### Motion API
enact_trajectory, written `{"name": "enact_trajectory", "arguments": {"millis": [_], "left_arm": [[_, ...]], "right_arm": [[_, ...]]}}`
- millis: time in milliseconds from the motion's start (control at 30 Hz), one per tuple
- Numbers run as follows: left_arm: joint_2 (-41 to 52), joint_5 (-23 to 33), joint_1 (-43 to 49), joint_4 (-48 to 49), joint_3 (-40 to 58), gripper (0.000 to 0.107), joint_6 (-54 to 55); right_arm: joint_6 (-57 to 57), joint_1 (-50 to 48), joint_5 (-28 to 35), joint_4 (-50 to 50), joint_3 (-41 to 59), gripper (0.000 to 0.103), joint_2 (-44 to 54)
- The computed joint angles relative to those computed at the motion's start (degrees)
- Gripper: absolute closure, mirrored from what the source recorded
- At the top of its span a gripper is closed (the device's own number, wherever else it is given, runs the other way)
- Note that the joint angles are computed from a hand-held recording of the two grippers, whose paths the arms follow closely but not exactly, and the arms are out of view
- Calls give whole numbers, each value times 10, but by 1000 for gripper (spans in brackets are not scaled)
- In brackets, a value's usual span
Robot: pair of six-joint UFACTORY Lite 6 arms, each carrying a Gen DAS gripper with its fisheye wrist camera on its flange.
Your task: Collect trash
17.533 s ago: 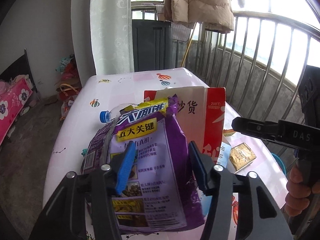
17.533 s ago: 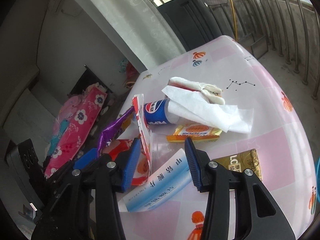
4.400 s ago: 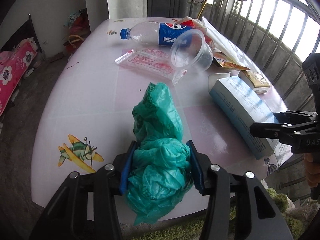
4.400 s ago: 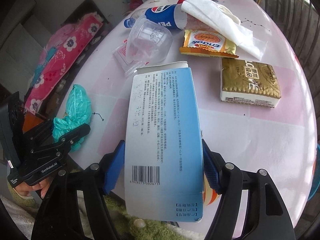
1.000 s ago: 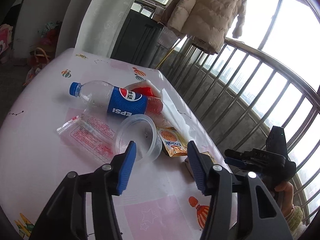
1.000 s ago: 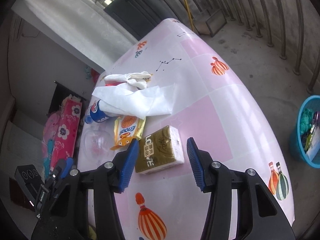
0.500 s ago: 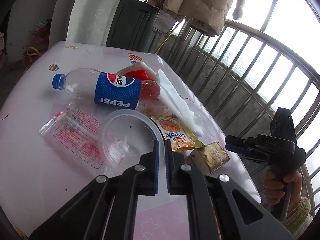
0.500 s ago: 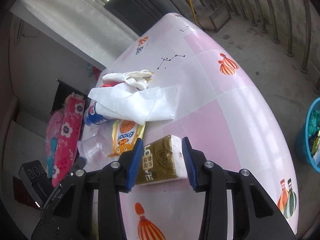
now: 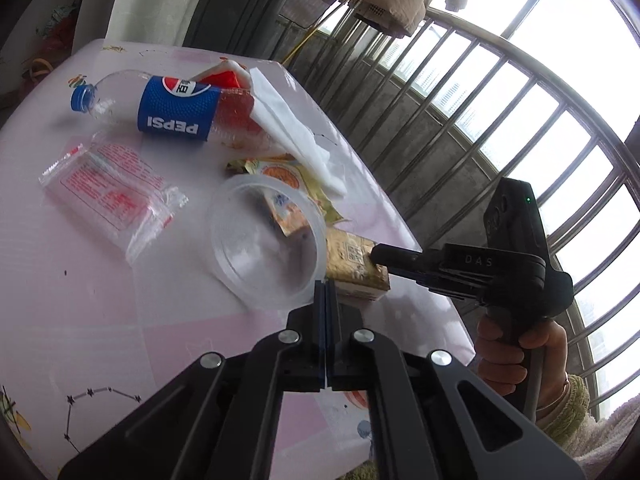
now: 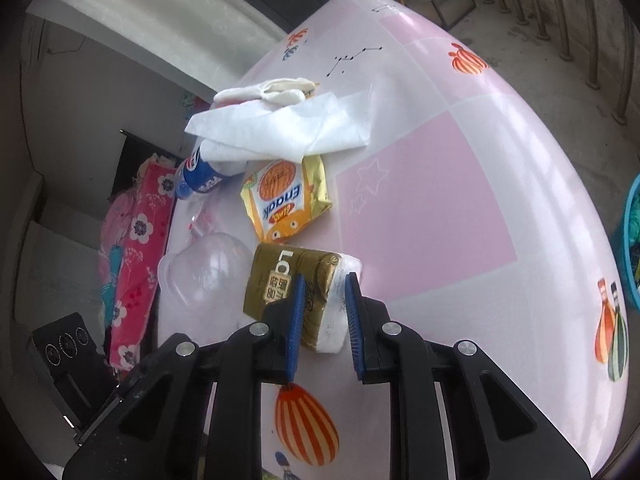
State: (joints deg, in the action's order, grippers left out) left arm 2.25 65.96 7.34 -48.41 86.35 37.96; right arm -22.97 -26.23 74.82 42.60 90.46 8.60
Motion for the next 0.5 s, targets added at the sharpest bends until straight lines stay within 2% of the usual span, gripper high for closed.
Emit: {"name": "enact_trajectory", "arguments": {"millis": [200, 333, 433, 467, 500], "left_arm": [[-71, 44, 34, -2, -53, 107, 4], [-91, 44, 56, 2, -68, 107, 8], [-93, 20, 53, 26, -70, 107, -4], [-95, 9, 49, 39, -71, 101, -11], [-96, -1, 46, 53, -71, 84, -20]], "right_arm": [[-23, -1, 37, -12, -46, 83, -57], [-25, -4, 19, -21, -35, 83, -65], [-27, -8, 13, -27, -17, 78, -61], [-28, -6, 7, -34, -10, 72, -61], [-29, -2, -1, -43, -6, 66, -64]]}}
